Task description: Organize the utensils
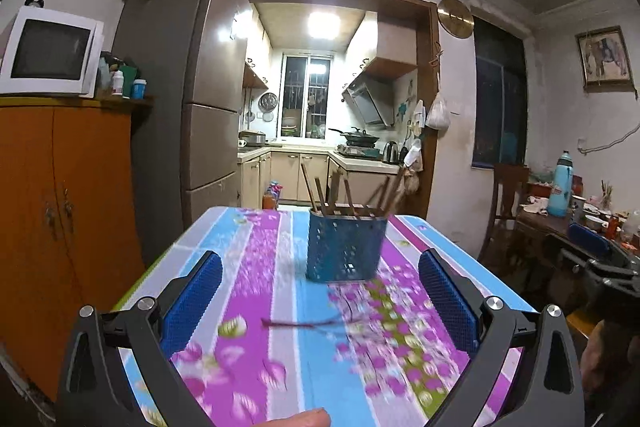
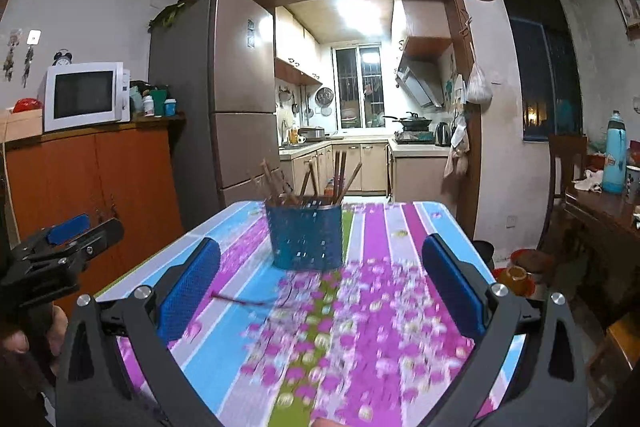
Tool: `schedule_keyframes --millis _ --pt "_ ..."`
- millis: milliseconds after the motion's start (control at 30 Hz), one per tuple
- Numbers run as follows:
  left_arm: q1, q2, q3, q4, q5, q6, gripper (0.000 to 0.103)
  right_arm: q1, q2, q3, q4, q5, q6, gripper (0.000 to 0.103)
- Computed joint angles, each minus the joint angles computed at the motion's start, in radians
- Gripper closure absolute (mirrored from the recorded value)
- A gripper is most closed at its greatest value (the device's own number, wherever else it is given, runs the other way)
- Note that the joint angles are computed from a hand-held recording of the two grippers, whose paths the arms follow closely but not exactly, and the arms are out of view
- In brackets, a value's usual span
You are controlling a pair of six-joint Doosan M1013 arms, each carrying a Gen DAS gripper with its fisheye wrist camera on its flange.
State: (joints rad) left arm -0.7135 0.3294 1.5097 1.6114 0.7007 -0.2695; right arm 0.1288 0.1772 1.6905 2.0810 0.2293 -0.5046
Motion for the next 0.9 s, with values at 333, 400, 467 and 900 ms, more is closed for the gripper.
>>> schedule_keyframes --millis 333,400,467,900 --pt "-0.063 -0.036 0.077 0.034 0.067 -0.059 0.005 0.029 -0.07 0.114 0.64 -0.007 -0.68 0.006" --pt "-0.074 -0.041 0.083 0.043 0.076 -0.06 0.005 0.033 -0.08 0.133 0.745 0.014 -0.796 0.006" --pt "-0.086 -0.047 0.094 0.055 0.085 -0.068 0.005 0.033 -0.087 0.145 0.748 0.024 -0.799 0.006" --pt "-0.13 -0.058 0.125 0.093 0.157 -0.072 0.005 0.025 -0.138 0.219 0.789 0.059 -0.838 0.006"
